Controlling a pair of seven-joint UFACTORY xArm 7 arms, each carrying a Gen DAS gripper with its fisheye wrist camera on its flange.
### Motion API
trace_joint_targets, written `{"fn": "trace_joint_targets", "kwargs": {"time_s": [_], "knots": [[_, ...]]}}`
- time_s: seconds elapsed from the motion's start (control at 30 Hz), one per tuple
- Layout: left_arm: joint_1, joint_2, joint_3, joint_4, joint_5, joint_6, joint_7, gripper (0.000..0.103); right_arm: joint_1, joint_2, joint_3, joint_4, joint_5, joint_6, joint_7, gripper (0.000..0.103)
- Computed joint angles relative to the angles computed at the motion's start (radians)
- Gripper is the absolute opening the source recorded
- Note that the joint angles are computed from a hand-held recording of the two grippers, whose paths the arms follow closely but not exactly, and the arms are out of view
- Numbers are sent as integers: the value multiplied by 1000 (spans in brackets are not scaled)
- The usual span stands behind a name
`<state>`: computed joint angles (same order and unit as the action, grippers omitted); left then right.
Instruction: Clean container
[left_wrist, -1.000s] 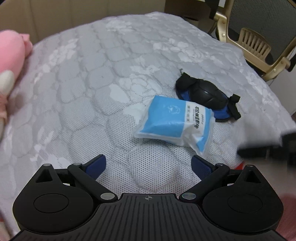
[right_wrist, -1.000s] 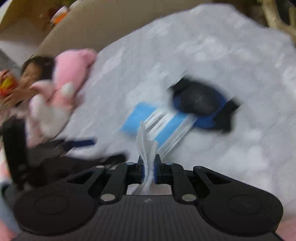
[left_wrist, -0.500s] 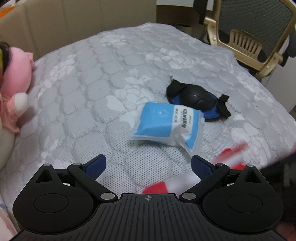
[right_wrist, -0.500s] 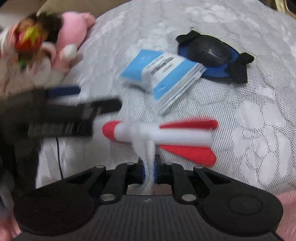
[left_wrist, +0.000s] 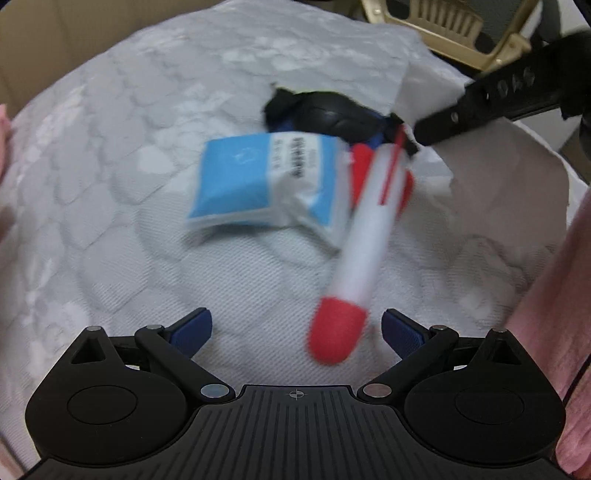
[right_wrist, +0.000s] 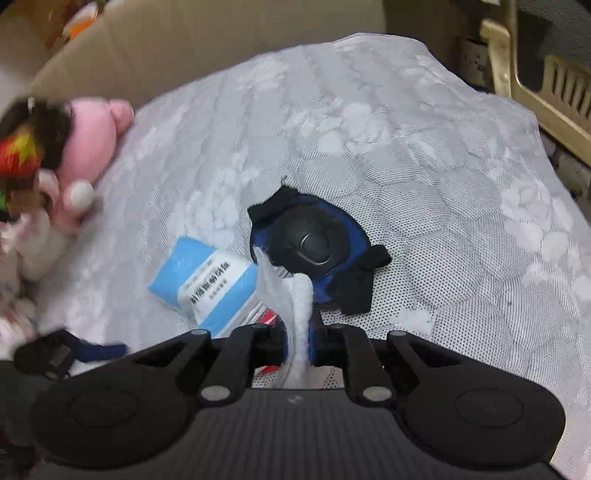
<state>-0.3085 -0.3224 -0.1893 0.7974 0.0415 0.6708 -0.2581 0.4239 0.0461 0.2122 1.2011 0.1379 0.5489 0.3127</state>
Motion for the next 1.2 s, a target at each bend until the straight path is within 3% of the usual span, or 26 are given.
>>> {"fn": "trace_joint_targets", "kwargs": {"time_s": [0.1,0.27,0.37,0.43,0.57,0.67,0.8,0.9,0.97,1.2], "knots": [[3,32,-22,15,30,-47,-35,101,-12,-14,-1,-33,121,-28,-60,13],[-4,82,-48,55,91,-63,-102,101,-11,-1,7,-40,222,-79,-153,14],[-24,113,-48,80,100,-40,-98,101,-19,37,14,1,318,-49,-234,15],[-32,133,-48,93,110,-15,-105,101,-30,90,19,61,351,32,-274,16],[-44,147,-41,96,122,20,-113,101,-33,131,11,102,305,102,-217,19],[-42,140,-30,85,111,11,-124,101,-14,99,7,62,229,44,-176,19],[-37,124,-23,59,106,-70,-137,101,10,55,0,-5,95,-68,-81,19],[-20,125,-44,52,172,-118,-184,101,-2,40,5,-23,126,-97,-91,19],[-7,138,-62,66,237,-106,-238,101,-11,38,7,-26,158,-96,-105,19],[-5,130,-40,77,241,-65,-262,101,-29,39,-3,-27,209,-81,-68,19]]}}
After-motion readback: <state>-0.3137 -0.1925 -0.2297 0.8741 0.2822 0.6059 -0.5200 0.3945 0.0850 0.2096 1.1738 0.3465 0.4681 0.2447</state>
